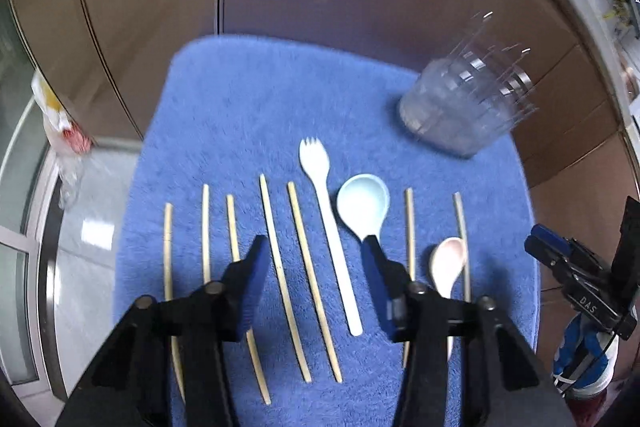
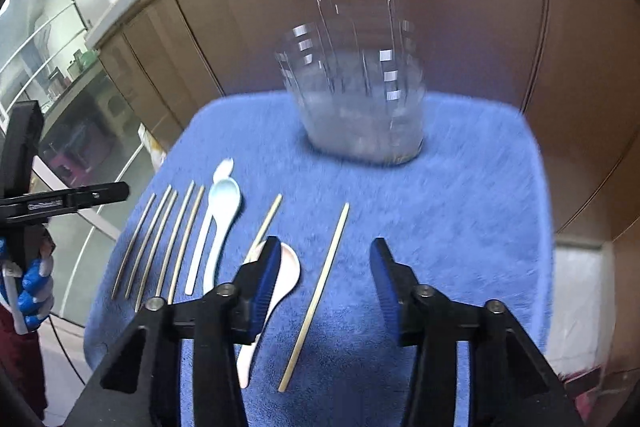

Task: Organize utensils
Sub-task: 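Grasp a wooden chopstick with the left tool while the right tool grasps another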

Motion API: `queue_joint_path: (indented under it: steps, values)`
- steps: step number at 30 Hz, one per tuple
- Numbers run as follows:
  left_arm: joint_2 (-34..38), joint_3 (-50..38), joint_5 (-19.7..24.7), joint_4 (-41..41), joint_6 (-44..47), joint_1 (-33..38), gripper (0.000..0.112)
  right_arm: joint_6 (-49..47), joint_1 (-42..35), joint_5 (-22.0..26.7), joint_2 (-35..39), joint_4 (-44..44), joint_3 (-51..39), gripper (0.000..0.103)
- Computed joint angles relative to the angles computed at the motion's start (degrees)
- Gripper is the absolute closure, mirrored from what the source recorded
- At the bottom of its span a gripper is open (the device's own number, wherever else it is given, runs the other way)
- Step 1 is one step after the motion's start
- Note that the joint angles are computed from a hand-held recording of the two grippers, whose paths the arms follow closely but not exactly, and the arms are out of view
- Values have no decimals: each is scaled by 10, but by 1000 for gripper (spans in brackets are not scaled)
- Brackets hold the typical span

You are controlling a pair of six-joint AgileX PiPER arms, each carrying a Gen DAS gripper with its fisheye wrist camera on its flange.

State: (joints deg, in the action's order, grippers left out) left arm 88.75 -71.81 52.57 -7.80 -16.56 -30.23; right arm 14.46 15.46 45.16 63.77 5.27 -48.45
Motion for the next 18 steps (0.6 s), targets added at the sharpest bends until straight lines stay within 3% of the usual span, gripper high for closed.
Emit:
queue_joint_path:
  steps: [4, 10, 18]
  values:
    - [70, -36, 17, -21, 14, 14, 84, -54, -30, 6, 48, 45, -10, 68]
    - [137, -85, 34, -30, 24, 21, 85, -116, -69, 15, 97, 90, -18, 69]
    - [196, -140, 63, -27, 19, 25, 89, -69, -35, 34, 203, 40, -90, 69]
